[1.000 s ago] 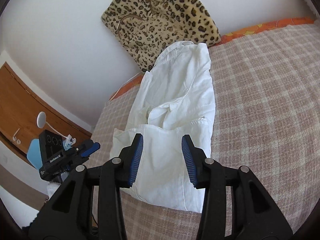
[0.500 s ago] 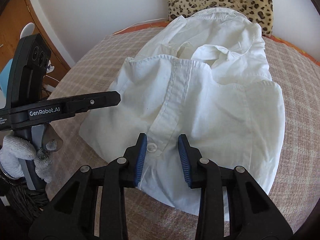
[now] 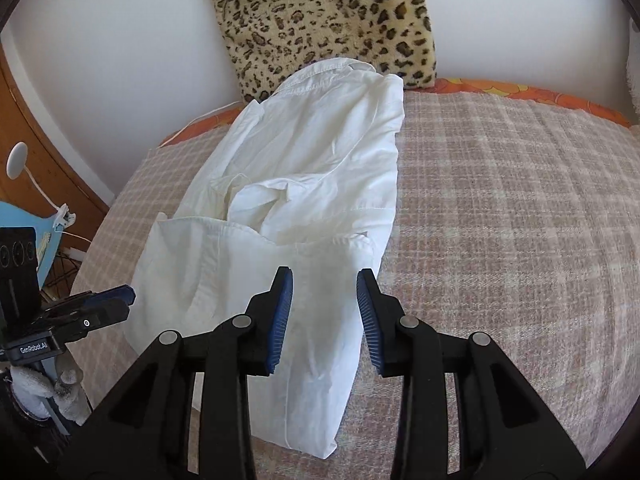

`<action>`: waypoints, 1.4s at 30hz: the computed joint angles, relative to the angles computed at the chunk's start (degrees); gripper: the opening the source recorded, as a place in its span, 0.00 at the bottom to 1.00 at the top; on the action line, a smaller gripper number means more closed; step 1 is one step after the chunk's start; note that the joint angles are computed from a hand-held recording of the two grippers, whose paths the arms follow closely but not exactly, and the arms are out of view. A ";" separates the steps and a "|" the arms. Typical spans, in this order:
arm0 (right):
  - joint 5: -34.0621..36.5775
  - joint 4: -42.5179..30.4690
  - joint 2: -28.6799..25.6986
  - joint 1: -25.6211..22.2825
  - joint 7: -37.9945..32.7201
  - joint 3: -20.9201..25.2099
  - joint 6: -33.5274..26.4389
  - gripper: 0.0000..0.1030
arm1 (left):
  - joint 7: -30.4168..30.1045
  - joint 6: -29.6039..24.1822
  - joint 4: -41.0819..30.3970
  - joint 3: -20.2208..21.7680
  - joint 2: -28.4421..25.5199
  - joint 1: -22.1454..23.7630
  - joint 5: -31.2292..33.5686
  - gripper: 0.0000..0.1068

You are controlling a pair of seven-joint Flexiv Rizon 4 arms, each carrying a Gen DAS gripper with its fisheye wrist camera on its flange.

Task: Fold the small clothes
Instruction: 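Release the folded hem and withdraw both open grippers, then move both open grippers along the folded shirt to its collar end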

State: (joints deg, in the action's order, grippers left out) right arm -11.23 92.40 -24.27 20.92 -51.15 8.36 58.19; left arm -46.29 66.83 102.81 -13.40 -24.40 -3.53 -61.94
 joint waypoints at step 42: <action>-2.15 -4.83 -3.78 5.55 -3.83 -0.36 2.80 0.23 | -11.10 3.36 -6.01 -3.28 -3.19 7.73 11.06 0.28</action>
